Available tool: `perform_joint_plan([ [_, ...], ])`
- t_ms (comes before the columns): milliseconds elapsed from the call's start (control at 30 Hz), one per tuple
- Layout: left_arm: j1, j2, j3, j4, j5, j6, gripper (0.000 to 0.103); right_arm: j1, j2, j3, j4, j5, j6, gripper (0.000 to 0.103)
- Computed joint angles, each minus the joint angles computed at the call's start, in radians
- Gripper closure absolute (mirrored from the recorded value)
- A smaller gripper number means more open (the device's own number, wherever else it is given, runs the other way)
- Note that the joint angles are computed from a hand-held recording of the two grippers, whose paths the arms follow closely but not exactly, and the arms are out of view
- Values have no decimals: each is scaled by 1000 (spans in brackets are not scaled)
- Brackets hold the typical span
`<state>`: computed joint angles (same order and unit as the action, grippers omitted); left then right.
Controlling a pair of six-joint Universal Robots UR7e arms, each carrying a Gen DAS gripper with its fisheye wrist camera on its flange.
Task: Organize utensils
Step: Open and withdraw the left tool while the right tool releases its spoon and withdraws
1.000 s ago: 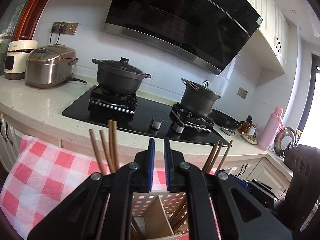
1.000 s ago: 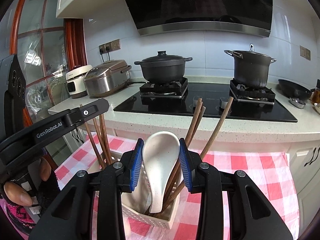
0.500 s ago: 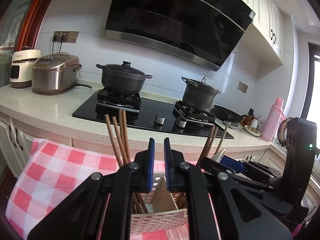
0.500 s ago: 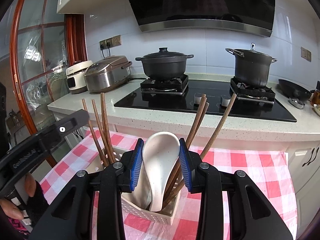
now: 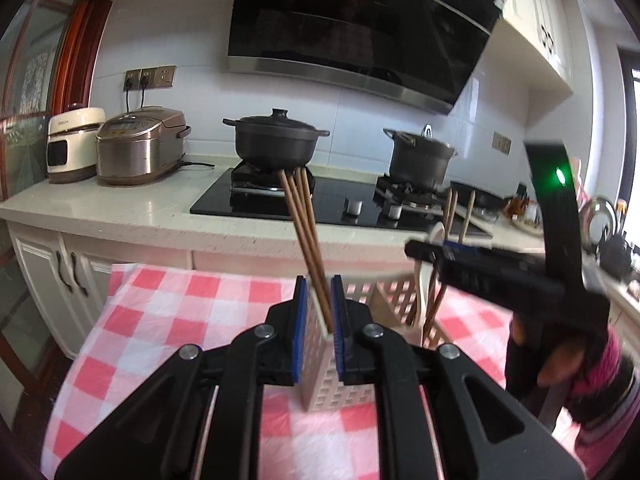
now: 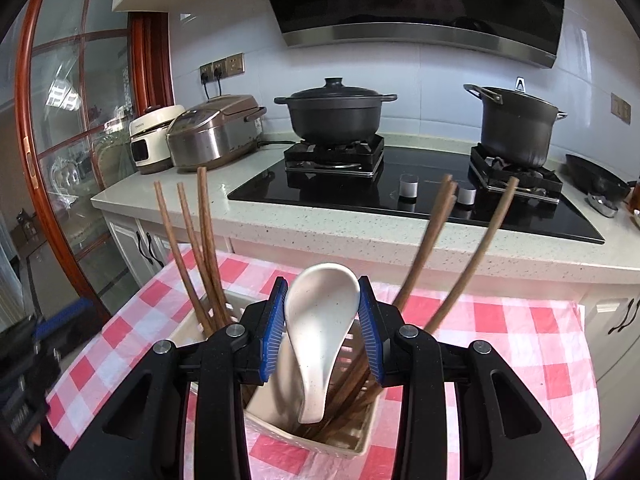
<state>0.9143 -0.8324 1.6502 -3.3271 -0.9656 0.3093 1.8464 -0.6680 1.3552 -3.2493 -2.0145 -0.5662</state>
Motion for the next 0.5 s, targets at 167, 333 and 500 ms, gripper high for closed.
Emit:
perform_joint_plan([
  [167,-18,-20,93,25,21,27,83,7,12,-8,0,-21,-21,69],
  [333,-31,-11,176,52,-28,89,77,5,3,-8,27,-20,-10,68],
  [500,-30,3,195,87,-55,79,76,3,-11,4,26,-9,-9,67],
])
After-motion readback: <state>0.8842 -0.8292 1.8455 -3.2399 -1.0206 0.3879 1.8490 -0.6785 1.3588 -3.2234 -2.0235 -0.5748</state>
